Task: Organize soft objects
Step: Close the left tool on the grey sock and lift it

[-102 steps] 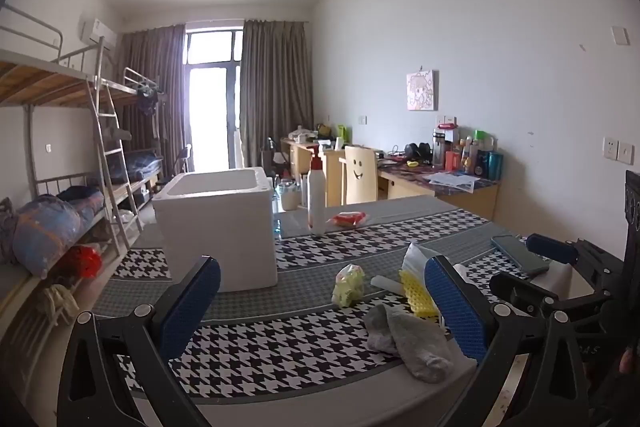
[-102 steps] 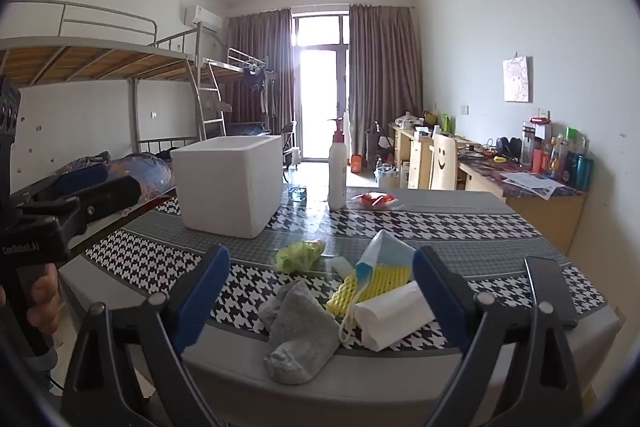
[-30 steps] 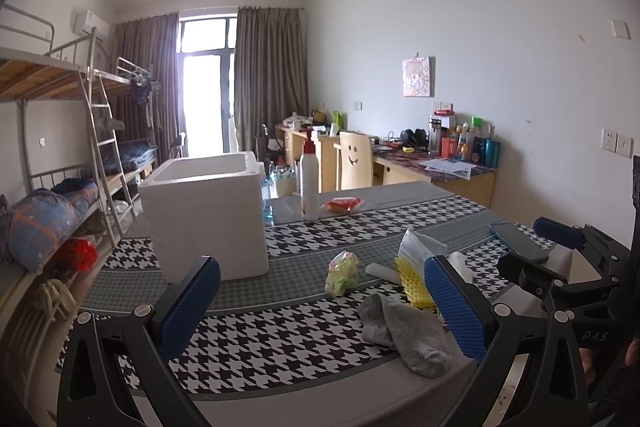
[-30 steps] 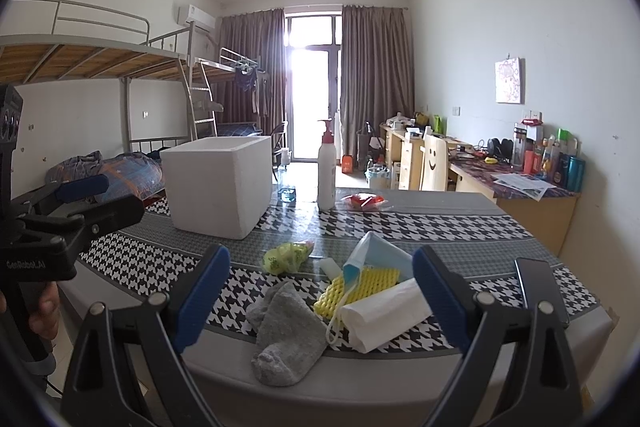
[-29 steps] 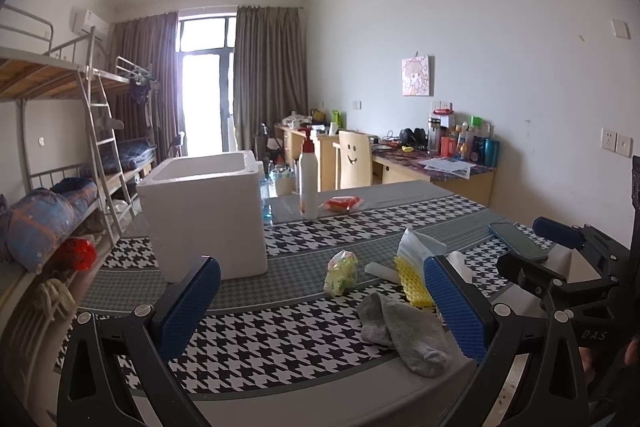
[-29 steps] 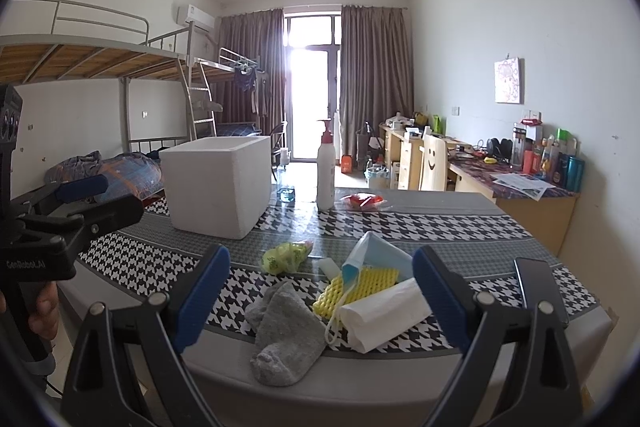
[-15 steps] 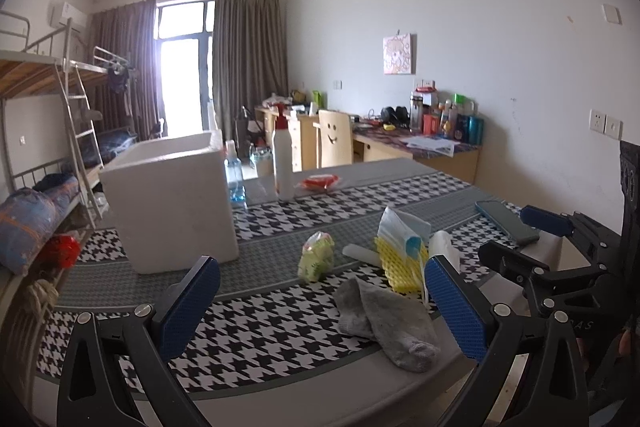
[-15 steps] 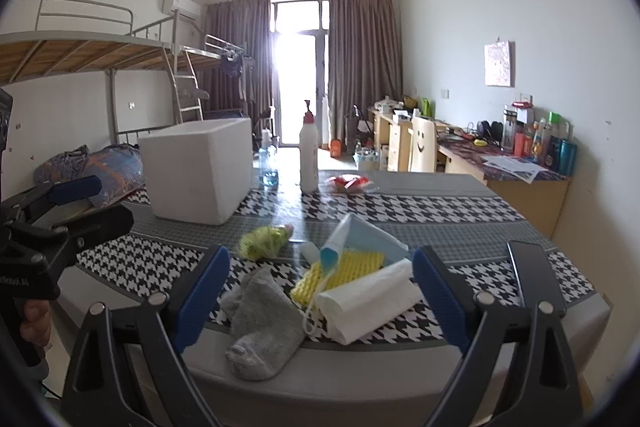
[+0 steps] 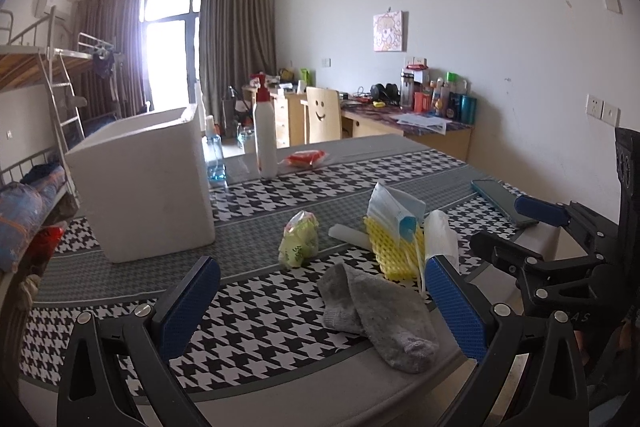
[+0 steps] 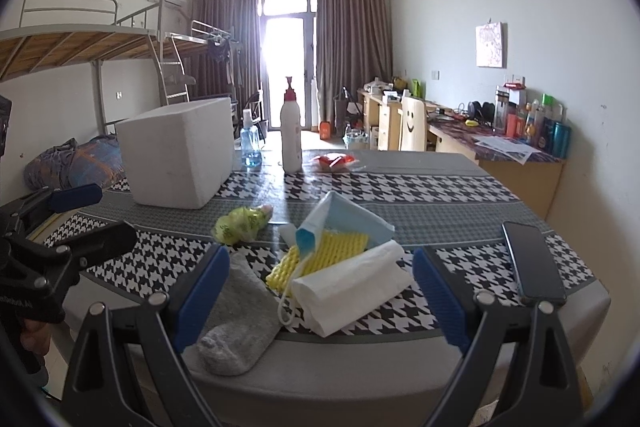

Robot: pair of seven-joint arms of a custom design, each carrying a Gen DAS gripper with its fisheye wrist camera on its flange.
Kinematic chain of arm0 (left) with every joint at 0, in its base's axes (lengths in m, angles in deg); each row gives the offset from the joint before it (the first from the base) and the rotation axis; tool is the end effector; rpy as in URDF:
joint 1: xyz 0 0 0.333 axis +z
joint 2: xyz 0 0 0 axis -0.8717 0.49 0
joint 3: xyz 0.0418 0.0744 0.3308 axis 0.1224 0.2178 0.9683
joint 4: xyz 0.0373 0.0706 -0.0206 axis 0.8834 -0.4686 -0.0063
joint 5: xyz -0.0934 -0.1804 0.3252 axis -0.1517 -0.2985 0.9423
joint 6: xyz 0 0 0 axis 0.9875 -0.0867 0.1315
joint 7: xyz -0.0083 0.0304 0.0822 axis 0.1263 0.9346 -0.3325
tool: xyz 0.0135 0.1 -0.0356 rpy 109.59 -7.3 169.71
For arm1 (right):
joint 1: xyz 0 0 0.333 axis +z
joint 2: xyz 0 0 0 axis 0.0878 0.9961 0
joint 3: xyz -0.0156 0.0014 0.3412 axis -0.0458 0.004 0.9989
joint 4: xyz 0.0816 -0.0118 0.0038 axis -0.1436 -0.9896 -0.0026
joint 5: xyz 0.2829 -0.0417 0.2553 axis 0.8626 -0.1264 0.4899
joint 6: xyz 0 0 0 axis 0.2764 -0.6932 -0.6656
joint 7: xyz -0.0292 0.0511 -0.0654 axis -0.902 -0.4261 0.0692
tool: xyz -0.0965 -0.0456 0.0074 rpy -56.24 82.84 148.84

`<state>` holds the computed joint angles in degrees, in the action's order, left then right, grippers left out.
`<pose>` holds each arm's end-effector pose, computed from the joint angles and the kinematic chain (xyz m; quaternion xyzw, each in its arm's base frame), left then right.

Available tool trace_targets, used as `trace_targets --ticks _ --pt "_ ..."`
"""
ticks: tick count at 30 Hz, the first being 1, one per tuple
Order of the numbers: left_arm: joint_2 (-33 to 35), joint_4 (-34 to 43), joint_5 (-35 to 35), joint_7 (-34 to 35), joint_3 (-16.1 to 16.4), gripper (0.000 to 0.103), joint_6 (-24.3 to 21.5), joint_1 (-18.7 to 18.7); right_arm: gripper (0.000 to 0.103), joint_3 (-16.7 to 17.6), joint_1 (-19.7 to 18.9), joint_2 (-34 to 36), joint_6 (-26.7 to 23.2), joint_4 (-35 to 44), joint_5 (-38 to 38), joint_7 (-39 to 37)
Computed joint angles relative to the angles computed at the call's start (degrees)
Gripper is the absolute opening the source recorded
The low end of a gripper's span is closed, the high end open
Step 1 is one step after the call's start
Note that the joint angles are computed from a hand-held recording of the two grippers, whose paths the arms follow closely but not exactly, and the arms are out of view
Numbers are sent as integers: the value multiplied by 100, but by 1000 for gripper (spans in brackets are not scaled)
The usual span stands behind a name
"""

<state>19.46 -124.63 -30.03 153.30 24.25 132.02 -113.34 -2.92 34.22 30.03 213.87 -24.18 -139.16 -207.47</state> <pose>0.6250 -0.4056 0.4812 -0.4730 0.7068 -0.4414 0.2862 0.6283 0.3519 0.4626 -0.6343 0.5452 -0.3560 0.4169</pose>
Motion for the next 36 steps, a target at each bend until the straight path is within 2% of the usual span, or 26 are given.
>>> trace_targets --ticks 24,33,36 --pt "368 963 1180 -387 -1611 102 -1015 1376 95 -278 44 270 65 -4 1827 -1465" --pt "730 1594 1239 -66 -2524 102 -1712 2007 95 -407 108 439 68 84 2579 -2038" --pt "844 1790 1208 -72 -2617 102 -1889 2077 95 -467 132 490 80 107 2791 -2155"
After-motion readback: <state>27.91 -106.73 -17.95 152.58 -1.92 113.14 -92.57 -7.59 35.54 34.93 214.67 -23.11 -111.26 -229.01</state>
